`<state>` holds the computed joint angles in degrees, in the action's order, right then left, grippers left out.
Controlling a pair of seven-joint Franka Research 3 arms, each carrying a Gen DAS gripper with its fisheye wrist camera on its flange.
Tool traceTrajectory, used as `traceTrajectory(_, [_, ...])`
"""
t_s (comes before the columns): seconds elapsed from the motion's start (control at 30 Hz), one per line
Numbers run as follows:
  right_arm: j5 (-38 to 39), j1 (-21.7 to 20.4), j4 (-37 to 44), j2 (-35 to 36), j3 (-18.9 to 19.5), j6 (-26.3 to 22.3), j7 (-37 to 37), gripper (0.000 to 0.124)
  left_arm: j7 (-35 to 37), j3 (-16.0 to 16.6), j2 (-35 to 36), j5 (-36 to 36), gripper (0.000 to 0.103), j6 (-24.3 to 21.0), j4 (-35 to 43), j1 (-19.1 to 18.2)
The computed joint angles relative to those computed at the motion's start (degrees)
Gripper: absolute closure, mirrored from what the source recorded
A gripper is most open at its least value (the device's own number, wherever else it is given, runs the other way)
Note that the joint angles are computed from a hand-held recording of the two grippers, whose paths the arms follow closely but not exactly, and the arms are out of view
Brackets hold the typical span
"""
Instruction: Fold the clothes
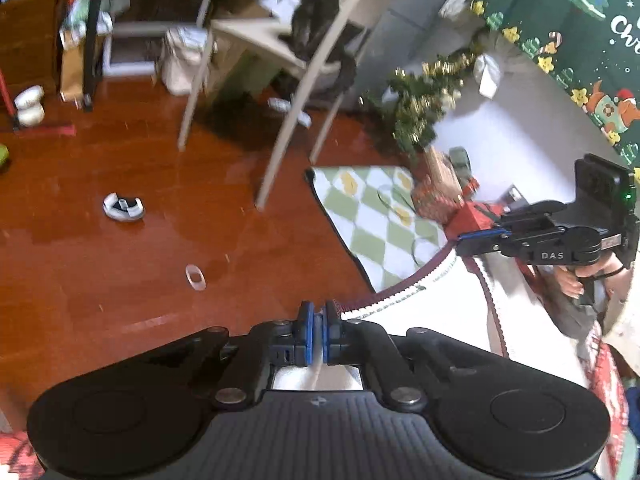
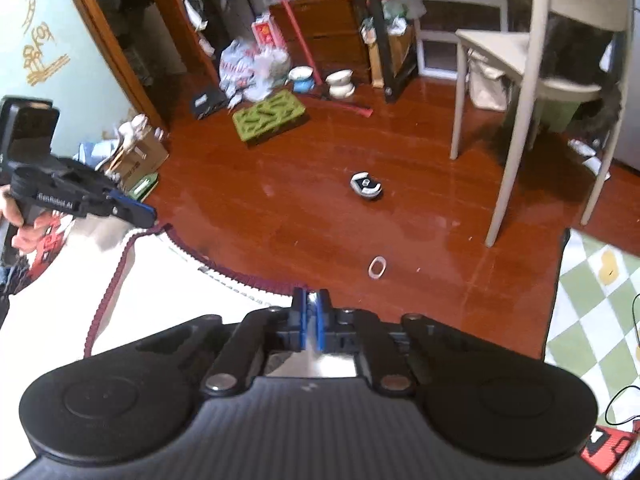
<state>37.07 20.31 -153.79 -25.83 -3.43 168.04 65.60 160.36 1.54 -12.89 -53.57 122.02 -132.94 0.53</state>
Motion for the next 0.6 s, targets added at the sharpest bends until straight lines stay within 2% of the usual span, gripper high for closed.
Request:
traceTrajectory(0.07, [1.21,0.62,-1.25,-0.80,0.23,3.51,0.54,0.120,1.71,0.00,-1.49,-3.35,0.099,2.73,-1.69,-0.44])
traceTrajectory(0.1, [0.01,-0.83,-1.53,-0.58,1.82,4.32,2.33,0.120,2.37,-0.17,-2.10,-4.54,0.099,4.36,-2.46,-0.78])
traceTrajectory(0.3, [-12.06,-10.26,-1.15,2.25,11.26,3.26,15.14,0.119,-1.84,-3.18,-2.52,2.25,0.099,16.73,-5.49,-3.52])
traceTrajectory(0.33, [-14.16,-11.59,-0.89,2.73,12.57,2.81,17.18,0.116,-2.87,-3.35,-2.41,3.38,0.098,18.92,-5.89,-3.97])
traceTrajectory(0.4, [-17.85,-14.04,-0.96,3.04,14.80,3.14,21.44,0.104,-5.26,-3.69,-2.11,5.97,0.095,23.28,-6.70,-4.83])
traceTrajectory(0.43, [-19.32,-15.31,-1.40,2.78,15.83,4.11,23.70,0.091,-6.24,-3.37,-1.95,6.66,0.094,24.64,-6.82,-5.26])
traceTrajectory(0.47, [-19.37,-15.00,-2.09,2.10,15.24,5.35,24.90,0.086,-6.37,-2.05,-1.99,5.67,0.094,24.22,-6.36,-5.69])
traceTrajectory(0.57, [-17.84,-11.41,-4.44,-1.90,10.32,7.48,26.11,0.085,-6.36,1.27,-3.18,2.75,0.090,21.25,-5.08,-5.49])
traceTrajectory(0.6, [-18.43,-12.27,-5.47,-4.12,10.51,7.29,26.89,0.085,-6.35,2.14,-3.79,2.21,0.086,19.83,-4.75,-5.10])
